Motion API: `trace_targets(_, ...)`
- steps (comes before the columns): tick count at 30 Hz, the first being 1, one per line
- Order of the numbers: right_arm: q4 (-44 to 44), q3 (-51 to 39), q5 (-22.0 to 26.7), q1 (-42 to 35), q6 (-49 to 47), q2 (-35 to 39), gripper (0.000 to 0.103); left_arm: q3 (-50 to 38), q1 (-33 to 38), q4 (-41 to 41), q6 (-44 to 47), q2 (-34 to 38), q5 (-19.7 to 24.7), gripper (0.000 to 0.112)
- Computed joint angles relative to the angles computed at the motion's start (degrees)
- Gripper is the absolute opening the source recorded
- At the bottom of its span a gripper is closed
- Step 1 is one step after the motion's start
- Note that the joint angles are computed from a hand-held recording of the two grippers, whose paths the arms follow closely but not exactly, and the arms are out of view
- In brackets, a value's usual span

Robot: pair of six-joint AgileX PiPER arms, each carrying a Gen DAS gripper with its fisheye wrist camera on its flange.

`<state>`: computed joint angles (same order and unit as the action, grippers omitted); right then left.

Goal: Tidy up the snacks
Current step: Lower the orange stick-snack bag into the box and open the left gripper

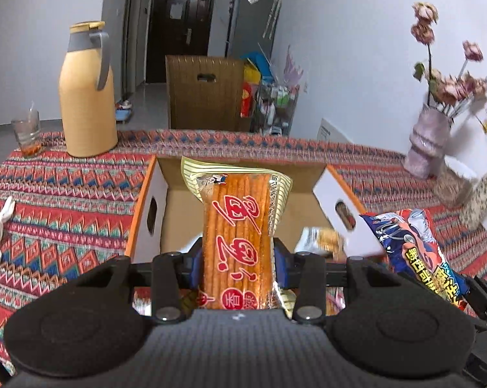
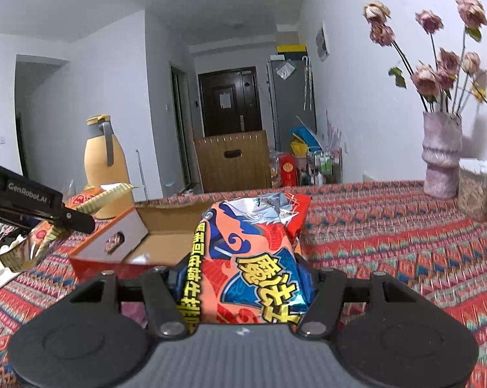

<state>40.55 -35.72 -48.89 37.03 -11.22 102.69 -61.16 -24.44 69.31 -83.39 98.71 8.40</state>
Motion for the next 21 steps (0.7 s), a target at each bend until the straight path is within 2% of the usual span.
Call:
trace_targets(9, -1.54, -14.41, 9.85, -6.23, -5.25, 3.87, 0.06, -10.31, 0.8, -3.91, 2.27, 6.12, 1.77, 0.042)
trace_targets(15, 1.39, -26.03, 16.23, -8.58, -10.93, 9.78, 0.06, -17.39, 1.67, -1.79, -0.83, 12.06, 3.01, 0.041)
trace_targets(21, 4.74, -34.29, 19.15, -9.86, -14.46, 15.94, 0.06, -23.79, 3.0, 0.15, -4.12, 19.32, 4.15, 0.04)
